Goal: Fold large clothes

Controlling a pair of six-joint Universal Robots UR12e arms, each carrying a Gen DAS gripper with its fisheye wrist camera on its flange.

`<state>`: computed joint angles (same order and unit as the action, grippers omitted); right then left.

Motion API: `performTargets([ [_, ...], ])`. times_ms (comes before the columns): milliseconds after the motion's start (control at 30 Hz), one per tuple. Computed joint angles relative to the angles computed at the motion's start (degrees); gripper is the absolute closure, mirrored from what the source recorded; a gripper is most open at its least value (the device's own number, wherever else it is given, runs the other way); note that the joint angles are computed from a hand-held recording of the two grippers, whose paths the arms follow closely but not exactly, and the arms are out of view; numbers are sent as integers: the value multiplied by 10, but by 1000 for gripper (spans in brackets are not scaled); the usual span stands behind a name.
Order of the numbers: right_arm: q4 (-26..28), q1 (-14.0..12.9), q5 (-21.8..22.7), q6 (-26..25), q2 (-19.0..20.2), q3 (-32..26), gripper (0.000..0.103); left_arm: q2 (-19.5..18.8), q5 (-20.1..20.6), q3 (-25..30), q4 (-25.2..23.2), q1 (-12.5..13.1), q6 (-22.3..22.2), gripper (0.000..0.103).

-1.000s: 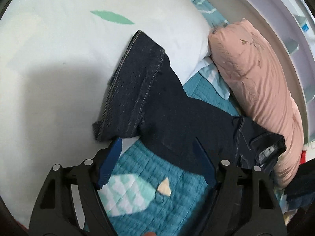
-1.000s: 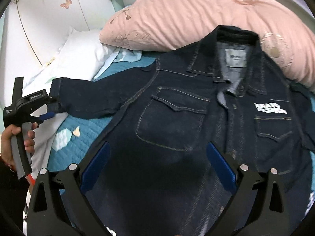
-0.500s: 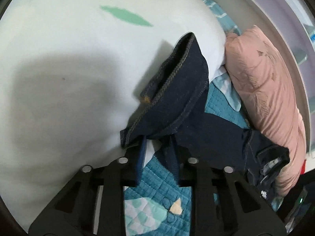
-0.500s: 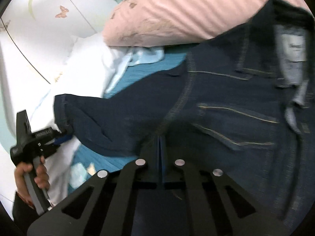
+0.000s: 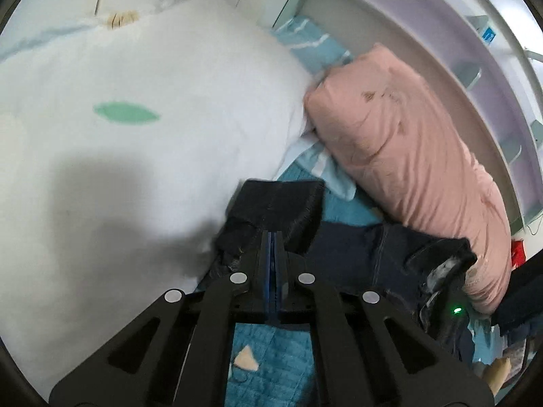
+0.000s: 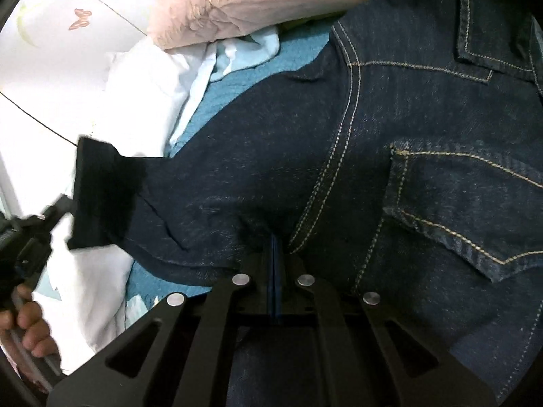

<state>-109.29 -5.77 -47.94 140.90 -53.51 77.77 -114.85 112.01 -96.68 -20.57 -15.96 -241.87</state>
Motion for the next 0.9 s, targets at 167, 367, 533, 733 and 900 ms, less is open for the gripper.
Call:
performTargets([
  [167, 23, -17, 31, -15, -6, 6, 103, 3, -11, -6, -49, 1, -7, 51],
  [367, 49, -24, 39, -30, -5, 0, 103, -13, -34, -9, -12, -25, 61, 32],
  [533, 57, -28, 39, -36, -6, 2, 103, -41, 6, 29, -88, -45, 137, 32],
  [733, 69, -30, 39, -39, -6, -1, 103, -61, 103, 60, -161, -56, 184, 32],
  [900, 73, -30, 41, -38, -4, -2, 103, -65, 114, 73, -175, -46, 193, 32],
])
